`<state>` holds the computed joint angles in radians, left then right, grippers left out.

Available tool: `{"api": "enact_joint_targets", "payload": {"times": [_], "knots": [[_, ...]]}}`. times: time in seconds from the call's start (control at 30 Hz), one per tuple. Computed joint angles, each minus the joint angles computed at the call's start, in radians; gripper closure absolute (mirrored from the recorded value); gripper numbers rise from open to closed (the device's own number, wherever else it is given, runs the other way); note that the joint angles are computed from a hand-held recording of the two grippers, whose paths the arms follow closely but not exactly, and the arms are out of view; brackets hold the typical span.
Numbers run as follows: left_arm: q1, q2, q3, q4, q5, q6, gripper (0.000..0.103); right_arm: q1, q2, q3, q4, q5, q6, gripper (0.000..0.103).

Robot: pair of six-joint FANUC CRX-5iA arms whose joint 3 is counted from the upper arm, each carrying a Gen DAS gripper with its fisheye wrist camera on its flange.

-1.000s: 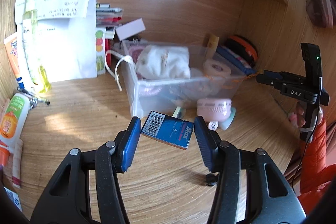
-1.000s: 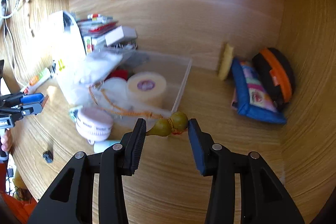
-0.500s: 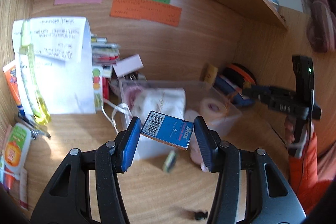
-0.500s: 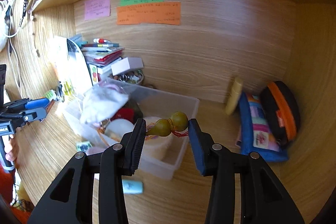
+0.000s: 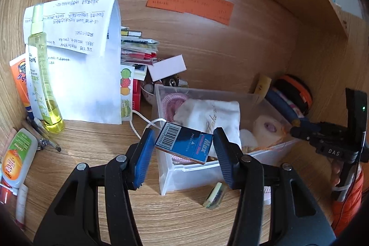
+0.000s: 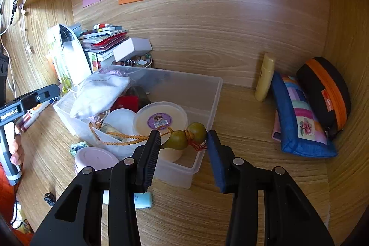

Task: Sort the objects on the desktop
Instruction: 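Carry the blue card and gourd charm into the clear box and open both tools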

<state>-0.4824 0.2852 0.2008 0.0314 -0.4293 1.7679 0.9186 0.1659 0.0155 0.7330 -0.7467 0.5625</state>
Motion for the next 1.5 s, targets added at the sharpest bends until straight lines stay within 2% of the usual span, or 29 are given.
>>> {"api": "enact_joint_targets", "payload": {"times": [0.17, 0.27, 0.5, 0.83, 1.0, 1.13, 1.27, 1.37, 1.5], "knots": [[-0.022, 0.024, 0.059, -0.114, -0.062, 0.085, 0.051, 0.002, 0.006, 0.003, 0.006, -0.015, 0.003, 0.065], [-0.03, 0.023, 0.065, -0.148, -0.064, 0.106, 0.051, 0.002, 0.004, 0.0, 0.009, -0.013, 0.002, 0.065], [-0.022, 0.053, 0.087, -0.076, -0.112, 0.045, 0.051, 0.003, 0.005, -0.002, 0.024, -0.017, -0.006, 0.065], [-0.021, 0.04, 0.059, -0.045, -0.089, 0.016, 0.051, 0.008, 0.002, -0.015, 0.051, -0.007, -0.006, 0.065], [-0.021, 0.032, 0.045, -0.03, -0.075, 0.0, 0.047, 0.009, -0.004, -0.02, 0.041, 0.012, 0.013, 0.065], [-0.021, 0.03, 0.041, -0.028, -0.073, -0.001, 0.047, 0.014, -0.005, -0.022, 0.038, 0.023, 0.029, 0.057], [-0.02, 0.028, 0.037, -0.022, -0.07, -0.003, 0.045, 0.02, -0.005, -0.027, 0.052, 0.022, 0.033, 0.054], [-0.026, 0.026, 0.045, -0.063, -0.077, 0.034, 0.04, 0.022, -0.001, -0.029, 0.067, 0.012, 0.022, 0.048], [-0.039, 0.014, 0.056, -0.165, -0.078, 0.127, 0.027, 0.02, -0.004, -0.033, 0.074, 0.015, 0.016, 0.046]]}}
